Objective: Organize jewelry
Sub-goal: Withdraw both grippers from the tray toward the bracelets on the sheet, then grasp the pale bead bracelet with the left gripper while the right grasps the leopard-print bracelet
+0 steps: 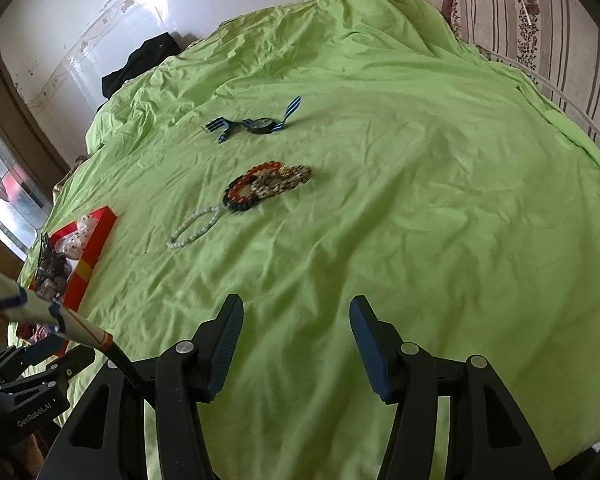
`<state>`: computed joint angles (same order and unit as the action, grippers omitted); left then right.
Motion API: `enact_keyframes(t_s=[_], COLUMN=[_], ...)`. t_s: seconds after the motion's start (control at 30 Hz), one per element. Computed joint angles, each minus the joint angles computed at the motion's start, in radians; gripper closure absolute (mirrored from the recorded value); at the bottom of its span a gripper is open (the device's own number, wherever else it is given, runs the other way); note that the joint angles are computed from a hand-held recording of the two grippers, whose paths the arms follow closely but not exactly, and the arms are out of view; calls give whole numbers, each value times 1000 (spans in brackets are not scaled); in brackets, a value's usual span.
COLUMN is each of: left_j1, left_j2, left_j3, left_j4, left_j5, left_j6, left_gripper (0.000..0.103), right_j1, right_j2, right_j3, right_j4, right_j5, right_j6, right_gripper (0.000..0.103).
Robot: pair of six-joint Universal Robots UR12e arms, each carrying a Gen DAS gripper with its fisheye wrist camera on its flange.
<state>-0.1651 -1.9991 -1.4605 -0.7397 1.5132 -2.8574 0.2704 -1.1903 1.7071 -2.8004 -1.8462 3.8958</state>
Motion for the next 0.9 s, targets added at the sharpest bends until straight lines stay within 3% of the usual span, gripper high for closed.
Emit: enact_keyframes(t_s=[0.4,0.63,0.73,0.9], left_j1=[3,-12,-19,-24], left_j2=[-109,-215,-261,-318], left_j3=[195,353,411,485], left_j4=[-105,-242,-288,-344], left_j5=[-68,-182,-223,-251], left_j6=[-78,-44,-28,-26], left_gripper=[43,43,54,59], right_j1=[-28,-69,-89,-115], right_j2=[2,17,38,79], right_j3=[-10,-36,-63,-115], right_j4=[21,-7,-20,-5], right_j5=[-1,66,98,152], right_j6=[-21,-32,-53,-71], right_gripper=[43,43,43,43])
